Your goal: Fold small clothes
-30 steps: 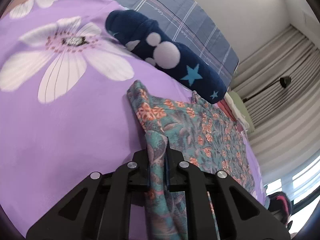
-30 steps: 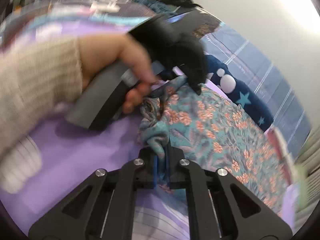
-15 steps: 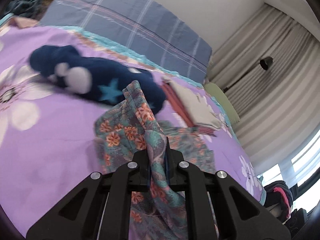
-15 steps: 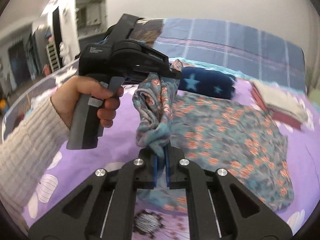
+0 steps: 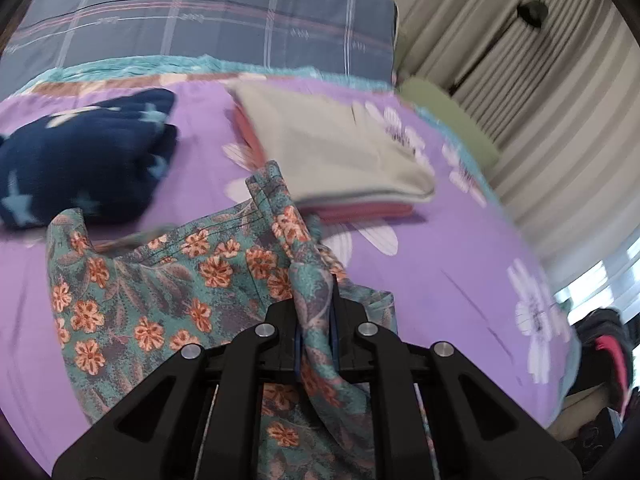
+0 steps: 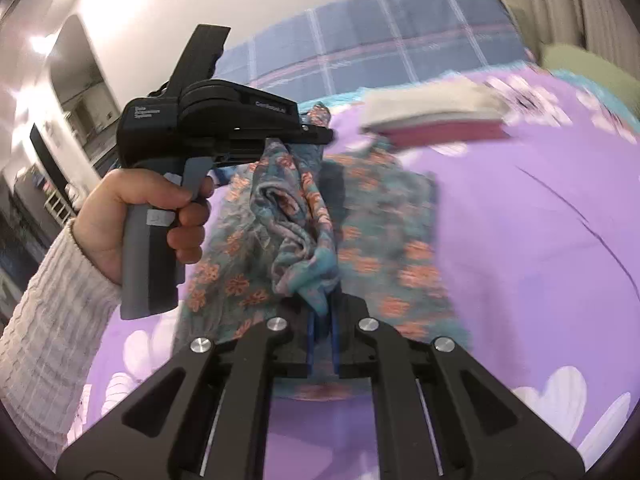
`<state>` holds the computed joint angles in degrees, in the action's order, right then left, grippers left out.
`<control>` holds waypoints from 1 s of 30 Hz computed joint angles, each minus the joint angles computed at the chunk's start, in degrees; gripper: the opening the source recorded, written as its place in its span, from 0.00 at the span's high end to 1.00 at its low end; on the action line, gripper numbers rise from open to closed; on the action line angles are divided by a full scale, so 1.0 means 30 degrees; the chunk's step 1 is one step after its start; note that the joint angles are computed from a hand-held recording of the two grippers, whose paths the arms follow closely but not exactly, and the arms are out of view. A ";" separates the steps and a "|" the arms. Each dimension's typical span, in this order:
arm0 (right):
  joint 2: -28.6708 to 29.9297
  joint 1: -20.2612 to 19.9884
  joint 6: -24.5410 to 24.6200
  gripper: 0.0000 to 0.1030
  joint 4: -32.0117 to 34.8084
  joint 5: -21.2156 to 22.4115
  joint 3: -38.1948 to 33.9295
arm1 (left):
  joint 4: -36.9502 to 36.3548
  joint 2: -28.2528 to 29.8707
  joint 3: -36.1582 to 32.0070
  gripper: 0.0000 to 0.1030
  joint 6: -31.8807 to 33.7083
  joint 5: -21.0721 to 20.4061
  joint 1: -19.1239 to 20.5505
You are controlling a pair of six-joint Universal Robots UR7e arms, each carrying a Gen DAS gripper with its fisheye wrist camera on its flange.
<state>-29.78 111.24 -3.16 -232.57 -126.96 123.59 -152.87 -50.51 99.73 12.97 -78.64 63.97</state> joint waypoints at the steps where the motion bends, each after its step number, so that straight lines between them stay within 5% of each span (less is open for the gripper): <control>1: -0.0091 -0.0326 0.0221 0.94 -0.0293 0.0214 0.0341 | -0.0014 0.0379 -0.0033 0.91 -0.0015 0.0531 -0.0263; 8: -0.0856 -0.2742 0.2104 0.94 -0.0274 0.3455 0.2108 | -0.0396 0.1888 0.0121 0.85 0.0714 0.4043 -0.1291; 12: -0.1028 -0.3094 0.2547 0.94 -0.0271 0.4496 0.2414 | -0.1608 0.1457 0.0829 0.53 0.1614 0.3768 -0.1626; 21: -0.1278 -0.3925 0.3356 0.94 -0.0612 0.6388 0.2997 | -0.5717 -0.4950 0.7885 0.21 0.4521 0.3625 -0.2292; 30: -0.1797 -0.4374 0.4272 0.94 -0.0408 0.7595 0.3088 | -0.5872 -0.8913 1.3023 0.20 0.4574 0.4900 -0.0847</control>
<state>-35.17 98.12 9.65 -233.79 -104.18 132.85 -170.49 -77.25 138.80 26.69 -63.94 61.43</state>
